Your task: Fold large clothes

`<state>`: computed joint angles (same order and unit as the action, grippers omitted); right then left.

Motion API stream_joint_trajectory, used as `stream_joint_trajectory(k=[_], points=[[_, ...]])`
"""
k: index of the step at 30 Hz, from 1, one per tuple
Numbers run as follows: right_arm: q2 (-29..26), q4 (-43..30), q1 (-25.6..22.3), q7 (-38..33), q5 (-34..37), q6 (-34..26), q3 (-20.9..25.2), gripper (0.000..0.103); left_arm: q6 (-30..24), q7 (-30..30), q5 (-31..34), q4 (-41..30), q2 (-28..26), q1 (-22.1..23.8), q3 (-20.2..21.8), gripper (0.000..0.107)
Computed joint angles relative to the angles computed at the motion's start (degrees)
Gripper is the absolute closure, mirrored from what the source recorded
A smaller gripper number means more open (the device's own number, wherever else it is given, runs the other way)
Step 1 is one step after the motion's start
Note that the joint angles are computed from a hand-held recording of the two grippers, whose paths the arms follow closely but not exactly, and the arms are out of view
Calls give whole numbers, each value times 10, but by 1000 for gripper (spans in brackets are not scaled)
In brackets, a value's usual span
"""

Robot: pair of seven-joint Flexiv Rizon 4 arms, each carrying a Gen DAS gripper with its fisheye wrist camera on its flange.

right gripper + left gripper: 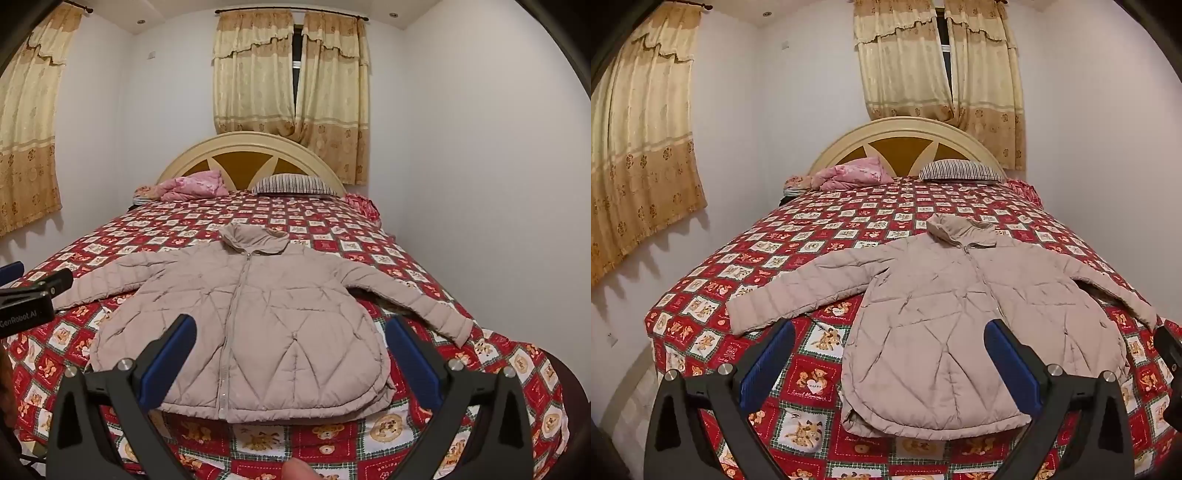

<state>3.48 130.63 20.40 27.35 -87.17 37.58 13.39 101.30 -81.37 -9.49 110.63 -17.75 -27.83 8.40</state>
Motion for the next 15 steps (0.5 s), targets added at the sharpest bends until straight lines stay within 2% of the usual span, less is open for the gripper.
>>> stream_joint_trajectory(k=[1, 15], points=[[-3, 4, 5, 10, -6, -16, 7, 0, 0, 0, 0, 0, 0, 0, 0, 5], [-3, 4, 13, 8, -3, -25, 5, 0, -3, -7, 4, -4, -1, -4, 6, 5]])
